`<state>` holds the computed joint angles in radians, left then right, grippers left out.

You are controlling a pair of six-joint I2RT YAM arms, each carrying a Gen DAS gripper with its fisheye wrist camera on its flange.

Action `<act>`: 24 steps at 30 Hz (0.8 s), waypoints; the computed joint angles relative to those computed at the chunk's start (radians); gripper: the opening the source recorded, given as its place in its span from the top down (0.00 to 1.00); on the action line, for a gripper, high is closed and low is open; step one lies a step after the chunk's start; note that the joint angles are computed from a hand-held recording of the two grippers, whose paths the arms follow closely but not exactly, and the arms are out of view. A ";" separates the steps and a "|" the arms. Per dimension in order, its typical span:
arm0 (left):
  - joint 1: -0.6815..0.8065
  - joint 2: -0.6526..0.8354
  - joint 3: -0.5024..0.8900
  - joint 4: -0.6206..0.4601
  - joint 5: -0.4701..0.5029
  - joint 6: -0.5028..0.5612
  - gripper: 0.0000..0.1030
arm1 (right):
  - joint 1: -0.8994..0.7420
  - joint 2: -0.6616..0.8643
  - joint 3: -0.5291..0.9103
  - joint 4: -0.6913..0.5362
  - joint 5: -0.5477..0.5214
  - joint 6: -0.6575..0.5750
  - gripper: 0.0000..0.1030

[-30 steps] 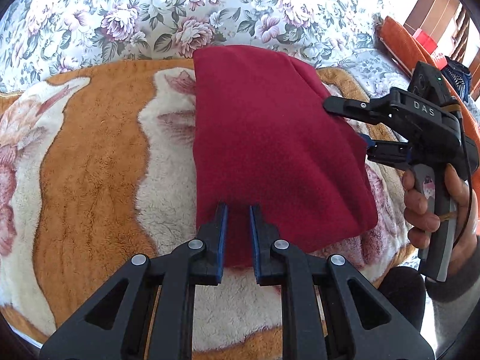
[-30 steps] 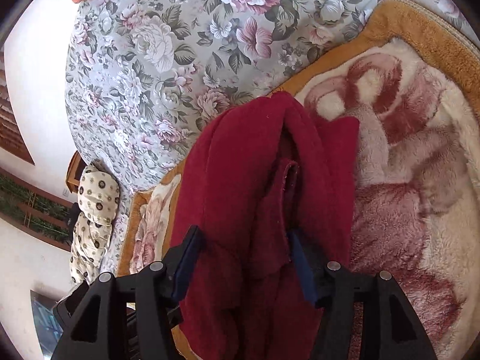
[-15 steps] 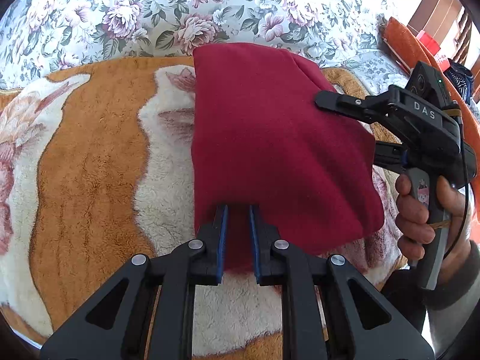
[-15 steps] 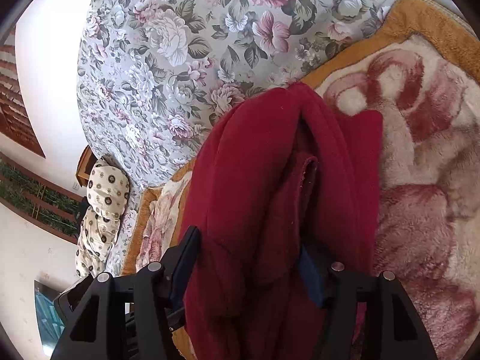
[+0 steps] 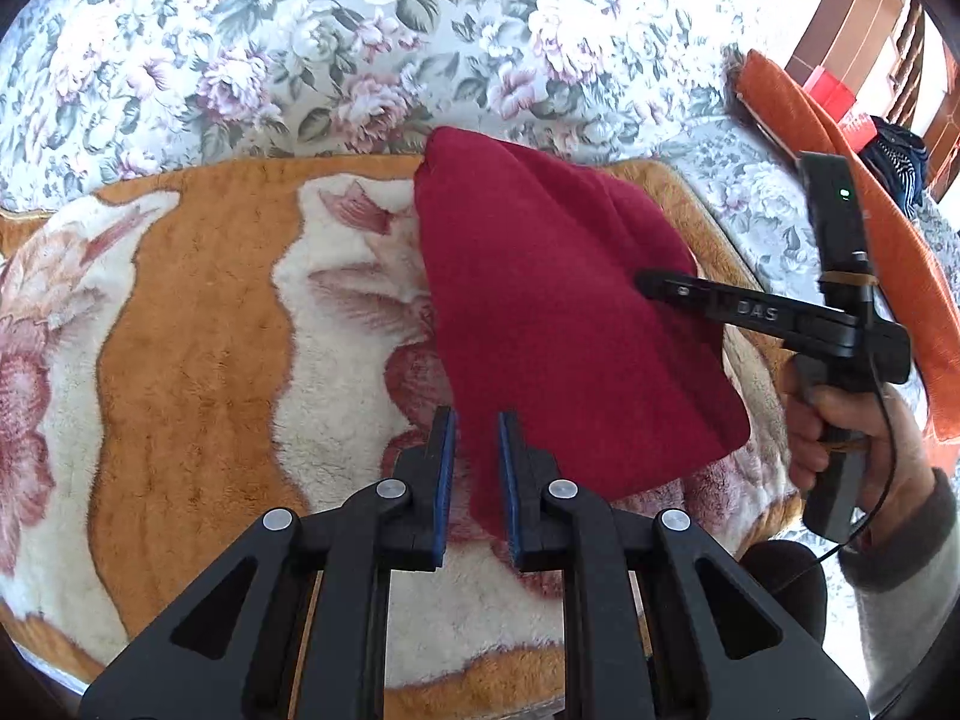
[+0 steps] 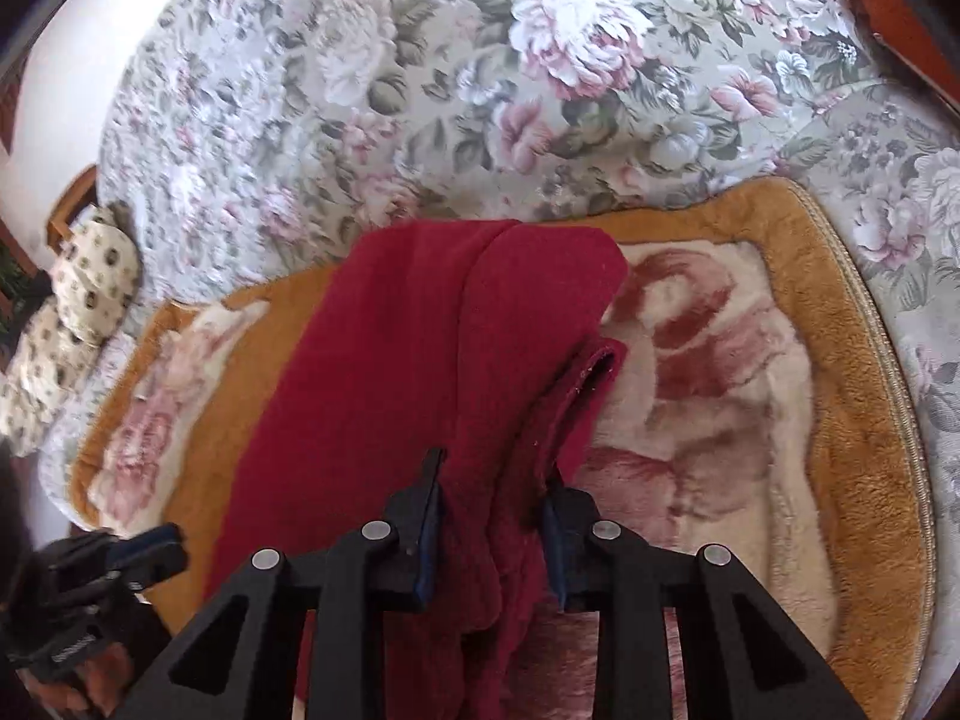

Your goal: Fold small clothes

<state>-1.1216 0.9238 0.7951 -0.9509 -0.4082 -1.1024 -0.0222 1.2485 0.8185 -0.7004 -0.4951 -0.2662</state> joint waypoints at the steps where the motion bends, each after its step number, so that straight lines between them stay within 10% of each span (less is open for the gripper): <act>1: -0.004 0.016 0.008 0.004 0.002 0.005 0.88 | -0.018 0.000 -0.003 0.006 -0.025 0.004 0.65; 9: 0.006 0.092 0.065 0.034 -0.034 0.072 0.88 | -0.138 -0.116 0.099 -0.091 -0.128 -0.026 0.58; 19: 0.065 0.229 0.033 0.167 0.009 0.110 0.83 | 0.200 0.209 0.113 0.227 0.181 0.120 0.73; 24: 0.058 0.235 0.031 0.173 0.004 0.095 0.83 | 0.172 0.180 0.173 0.113 0.162 0.092 0.73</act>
<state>-1.0638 1.1590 0.8257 -0.7778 -0.4043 -1.0074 0.1503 1.4285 0.9919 -0.5874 -0.3334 -0.1741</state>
